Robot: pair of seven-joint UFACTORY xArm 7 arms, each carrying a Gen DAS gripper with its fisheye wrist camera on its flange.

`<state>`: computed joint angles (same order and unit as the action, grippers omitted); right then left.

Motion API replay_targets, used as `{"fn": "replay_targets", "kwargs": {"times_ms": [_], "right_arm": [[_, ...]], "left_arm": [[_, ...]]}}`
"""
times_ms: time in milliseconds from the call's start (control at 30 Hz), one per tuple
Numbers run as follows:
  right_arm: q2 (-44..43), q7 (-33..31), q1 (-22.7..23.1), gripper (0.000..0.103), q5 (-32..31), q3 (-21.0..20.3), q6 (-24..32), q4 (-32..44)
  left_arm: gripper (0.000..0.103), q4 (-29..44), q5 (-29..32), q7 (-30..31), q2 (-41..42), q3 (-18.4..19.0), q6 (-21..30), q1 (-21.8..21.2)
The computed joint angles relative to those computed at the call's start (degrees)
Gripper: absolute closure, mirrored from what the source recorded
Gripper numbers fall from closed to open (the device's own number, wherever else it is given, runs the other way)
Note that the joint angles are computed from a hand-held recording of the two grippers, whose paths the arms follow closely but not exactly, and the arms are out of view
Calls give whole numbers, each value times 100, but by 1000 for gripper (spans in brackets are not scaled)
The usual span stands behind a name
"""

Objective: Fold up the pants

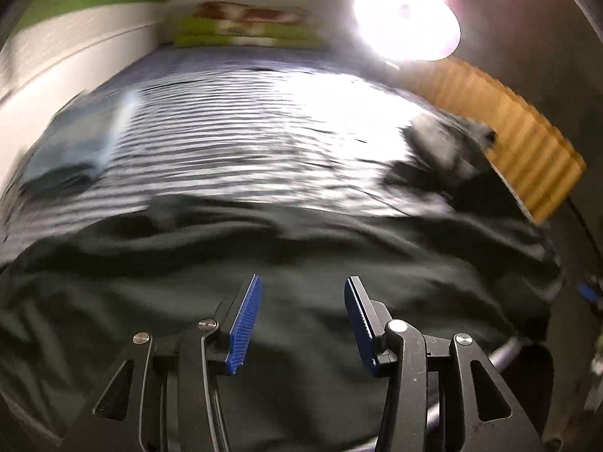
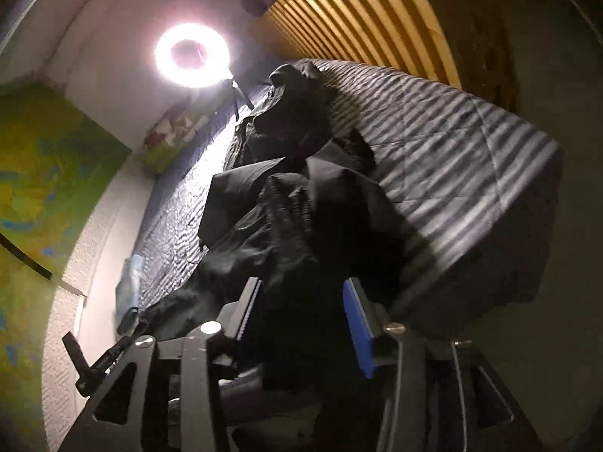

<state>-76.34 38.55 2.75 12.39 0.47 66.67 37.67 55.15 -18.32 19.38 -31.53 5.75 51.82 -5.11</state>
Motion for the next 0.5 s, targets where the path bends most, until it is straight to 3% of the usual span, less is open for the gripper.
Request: {"fn": "replay_targets", "kwargs": {"times_ms": [167,500], "right_arm": [[-351,-257,210,57,292,-330,-487,-593],[-490,-281,630,50,1400,-689,-1783,-1626]], "left_arm": [[53,-9,86,-197,-140,-750,81,-571],[52,337,52,-463,212,-1312,108,-1520]]}}
